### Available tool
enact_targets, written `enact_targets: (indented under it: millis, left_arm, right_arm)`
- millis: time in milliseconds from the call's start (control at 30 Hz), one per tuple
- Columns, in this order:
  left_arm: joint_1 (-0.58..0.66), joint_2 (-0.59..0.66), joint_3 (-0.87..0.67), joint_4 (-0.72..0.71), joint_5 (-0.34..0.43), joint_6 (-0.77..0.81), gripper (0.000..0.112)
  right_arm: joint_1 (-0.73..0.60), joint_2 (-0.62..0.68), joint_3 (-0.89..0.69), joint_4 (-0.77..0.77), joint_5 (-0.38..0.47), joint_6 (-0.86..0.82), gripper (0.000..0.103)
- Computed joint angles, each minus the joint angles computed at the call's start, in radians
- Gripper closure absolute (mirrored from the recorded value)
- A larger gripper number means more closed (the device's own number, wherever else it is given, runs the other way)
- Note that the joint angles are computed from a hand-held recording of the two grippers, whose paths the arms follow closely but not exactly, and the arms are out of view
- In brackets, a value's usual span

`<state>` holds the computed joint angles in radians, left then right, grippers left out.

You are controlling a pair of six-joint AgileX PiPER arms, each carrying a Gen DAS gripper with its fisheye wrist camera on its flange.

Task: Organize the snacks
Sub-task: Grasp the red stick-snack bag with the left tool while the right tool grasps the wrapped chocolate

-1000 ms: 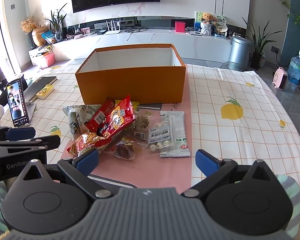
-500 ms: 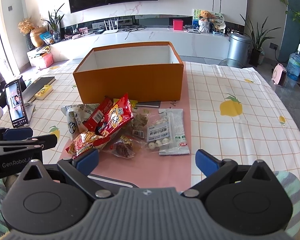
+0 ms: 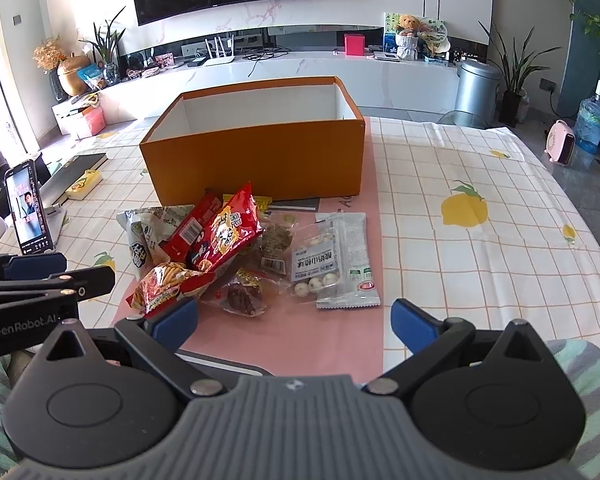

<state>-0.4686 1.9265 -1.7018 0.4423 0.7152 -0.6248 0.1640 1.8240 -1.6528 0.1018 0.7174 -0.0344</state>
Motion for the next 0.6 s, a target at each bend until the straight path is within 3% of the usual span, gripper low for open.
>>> enact_targets:
  millis: [67, 133, 300, 600]
  left_arm:
    - [0.014, 0.007, -0.001, -0.041, -0.016, 0.036, 0.047]
    - [0.029, 0.017, -0.002, -0.082, -0.03, 0.066, 0.047]
    - [0.056, 0.054, -0.014, -0.162, -0.057, 0.141, 0.047]
    - [0.074, 0.165, -0.092, -0.216, -0.052, 0.256, 0.034]
  right_arm:
    - [-0.008, 0.009, 0.008, 0.019, -0.024, -0.026, 0.008]
    - [-0.015, 0.027, 0.003, 0.033, -0.032, -0.051, 0.022]
    - [-0.028, 0.105, -0.06, 0.067, 0.003, -0.078, 0.035]
    - [-0.048, 0.248, -0.192, 0.147, 0.045, -0.118, 0.034]
